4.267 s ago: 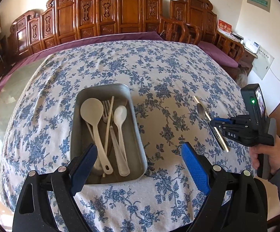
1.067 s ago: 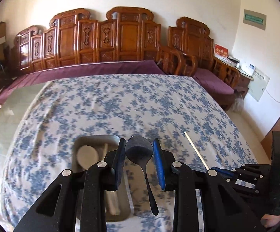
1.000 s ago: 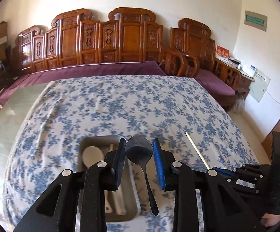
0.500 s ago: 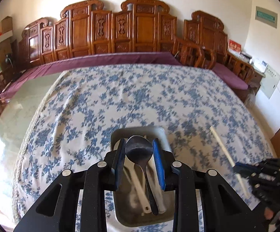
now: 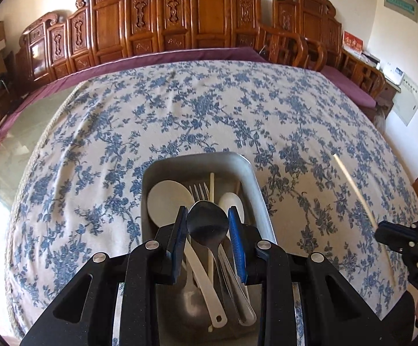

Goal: Organize utensils
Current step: 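Lower the metal spoon into the tray and open the left tool, then lower the wooden chopstick into the tray and open the right tool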

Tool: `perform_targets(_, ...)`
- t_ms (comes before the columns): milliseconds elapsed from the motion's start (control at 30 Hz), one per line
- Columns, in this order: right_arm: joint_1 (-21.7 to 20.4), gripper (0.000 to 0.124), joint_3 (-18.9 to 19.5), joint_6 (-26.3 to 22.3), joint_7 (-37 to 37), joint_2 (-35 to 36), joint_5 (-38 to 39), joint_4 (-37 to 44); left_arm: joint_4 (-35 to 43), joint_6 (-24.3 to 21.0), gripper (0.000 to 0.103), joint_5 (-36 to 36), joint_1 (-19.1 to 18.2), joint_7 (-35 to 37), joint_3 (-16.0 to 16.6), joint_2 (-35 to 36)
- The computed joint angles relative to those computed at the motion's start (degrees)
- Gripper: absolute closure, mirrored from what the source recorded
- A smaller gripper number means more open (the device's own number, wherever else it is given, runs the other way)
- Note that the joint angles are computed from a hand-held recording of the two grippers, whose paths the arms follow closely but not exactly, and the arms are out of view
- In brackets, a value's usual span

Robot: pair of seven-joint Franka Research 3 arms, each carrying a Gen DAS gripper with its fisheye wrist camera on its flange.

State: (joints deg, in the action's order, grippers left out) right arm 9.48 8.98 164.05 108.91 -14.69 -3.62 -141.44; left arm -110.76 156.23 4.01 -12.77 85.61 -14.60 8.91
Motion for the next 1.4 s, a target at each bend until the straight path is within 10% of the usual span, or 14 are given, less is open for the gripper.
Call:
perform_targets(600, 0.8, 0.118, -0.8, 0.3, -1.8, 1.7, 1.9, 0.5, 6.7, -6.1, 0.076, 2.8, -0.4, -2.9, -0.1, 6.9)
perform_targets(1400, 7.3, 0.118, 0.2, -1.2, 6.8, 10.8, -3.8, 13.4, -9.7, -0.9, 0.065, -13.3, 2.5, 15.6, 3.9, -11.7)
